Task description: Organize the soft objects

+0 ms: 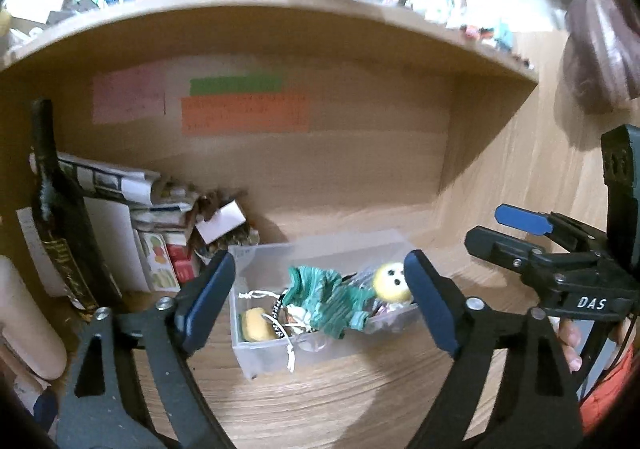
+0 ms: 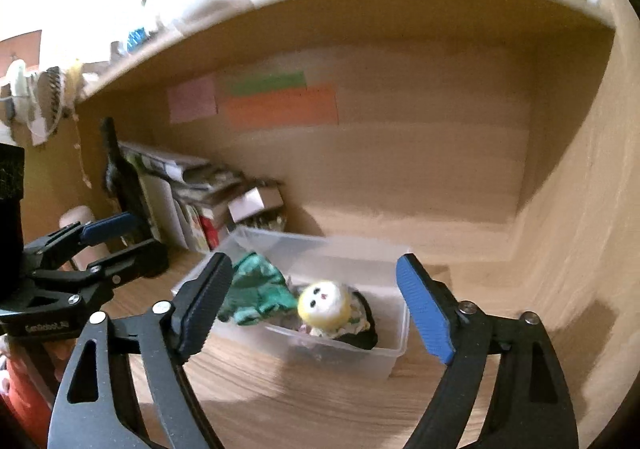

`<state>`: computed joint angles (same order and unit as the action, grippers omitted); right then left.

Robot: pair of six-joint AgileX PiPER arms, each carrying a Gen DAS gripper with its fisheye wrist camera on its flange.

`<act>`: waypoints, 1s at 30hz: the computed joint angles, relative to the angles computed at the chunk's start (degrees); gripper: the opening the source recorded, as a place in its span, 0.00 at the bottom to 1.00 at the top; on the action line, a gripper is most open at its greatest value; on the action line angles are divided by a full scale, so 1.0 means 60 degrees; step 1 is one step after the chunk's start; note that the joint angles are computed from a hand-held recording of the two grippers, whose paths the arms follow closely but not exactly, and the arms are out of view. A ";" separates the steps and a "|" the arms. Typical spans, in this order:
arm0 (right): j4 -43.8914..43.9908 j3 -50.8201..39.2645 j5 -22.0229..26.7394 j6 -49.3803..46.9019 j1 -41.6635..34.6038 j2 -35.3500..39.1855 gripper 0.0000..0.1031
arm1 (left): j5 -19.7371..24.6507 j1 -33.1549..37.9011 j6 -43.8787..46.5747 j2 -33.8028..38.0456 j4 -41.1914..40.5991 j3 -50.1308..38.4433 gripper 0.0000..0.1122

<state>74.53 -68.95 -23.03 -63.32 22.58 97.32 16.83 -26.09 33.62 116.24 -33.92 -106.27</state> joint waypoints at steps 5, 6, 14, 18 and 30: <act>-0.0805 0.0590 -0.0719 0.0821 0.0502 -0.0440 0.89 | -0.0335 0.0026 0.1763 -0.0642 -0.1774 0.0948 0.84; -0.0930 0.0699 -0.0827 0.0974 0.0569 -0.0497 0.92 | -0.0407 0.0006 0.2056 -0.0773 -0.2041 0.1157 0.84; -0.1621 0.1362 -0.1290 0.2022 0.0839 -0.0784 0.96 | -0.0786 -0.0071 0.3950 -0.1371 -0.4101 0.2221 0.90; -0.1814 0.1549 -0.1340 0.2331 0.0884 -0.0842 0.97 | -0.0670 0.0005 0.5041 -0.1542 -0.5238 0.2559 0.91; -0.2106 0.1671 -0.1323 0.2775 0.0871 -0.0781 0.97 | -0.0908 -0.0011 0.4591 -0.1537 -0.4981 0.2686 0.91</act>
